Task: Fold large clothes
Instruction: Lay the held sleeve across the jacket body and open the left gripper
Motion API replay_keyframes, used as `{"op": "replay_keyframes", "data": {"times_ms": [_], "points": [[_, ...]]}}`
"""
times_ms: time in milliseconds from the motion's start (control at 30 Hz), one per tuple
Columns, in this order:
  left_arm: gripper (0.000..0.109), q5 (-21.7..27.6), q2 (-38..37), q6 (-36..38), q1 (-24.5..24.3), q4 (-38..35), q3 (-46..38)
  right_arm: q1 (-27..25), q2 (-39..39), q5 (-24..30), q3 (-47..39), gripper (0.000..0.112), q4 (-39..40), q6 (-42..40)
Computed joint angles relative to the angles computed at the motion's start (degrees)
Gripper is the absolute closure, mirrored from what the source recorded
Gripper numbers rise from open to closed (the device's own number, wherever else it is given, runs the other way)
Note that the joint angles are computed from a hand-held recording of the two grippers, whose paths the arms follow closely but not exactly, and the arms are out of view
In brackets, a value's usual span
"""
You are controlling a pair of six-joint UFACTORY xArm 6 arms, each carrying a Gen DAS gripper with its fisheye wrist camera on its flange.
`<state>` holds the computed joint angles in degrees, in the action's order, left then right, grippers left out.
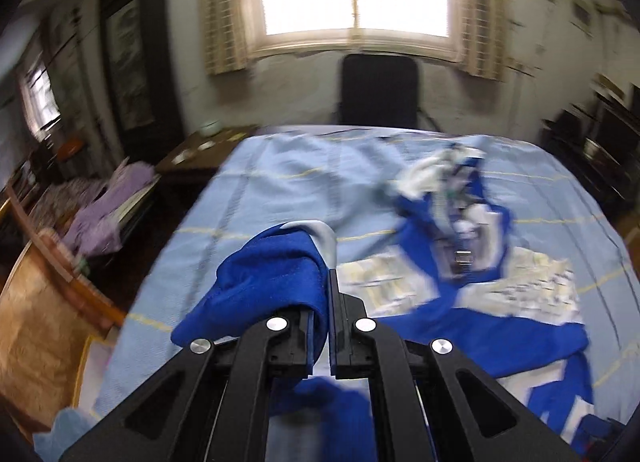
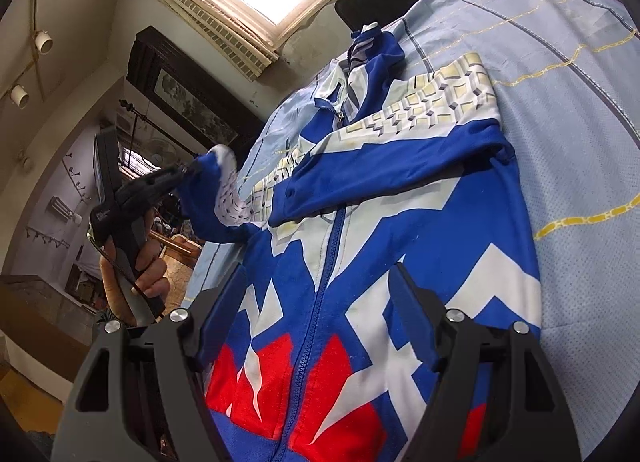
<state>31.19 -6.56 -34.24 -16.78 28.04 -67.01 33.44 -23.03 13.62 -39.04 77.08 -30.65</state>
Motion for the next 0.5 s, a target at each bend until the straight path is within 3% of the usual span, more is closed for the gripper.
{"op": "replay_keyframes", "data": {"times_ms": [133,267,433,467,500], "points": [[0.103,-2.1,5.0,3.6,-6.5,-1.8,-2.9,-0.8,-0.6,-0.8,0.4,0.041,3.1,-1.2],[0.103,-0.5,11.9,8.0,-10.8,-6.7,-5.3,-2.3,-1.7,-1.6,1.1,0.041,7.9,-3.3],[0.099,0.6,12.3,7.6,-11.5,-7.3,-3.5,-3.8,-2.0,-1.3,1.5,0.041,9.5,-3.2],[0.095,0.0,10.5,8.8,-11.0,-8.8,-1.9,-3.9,-2.0,-1.1,1.5,0.041,9.6,-3.2],[0.085,-0.9,8.6,9.8,-10.5,-9.8,-0.2,-3.9,-1.9,-1.0,1.5,0.041,9.5,-3.2]]}}
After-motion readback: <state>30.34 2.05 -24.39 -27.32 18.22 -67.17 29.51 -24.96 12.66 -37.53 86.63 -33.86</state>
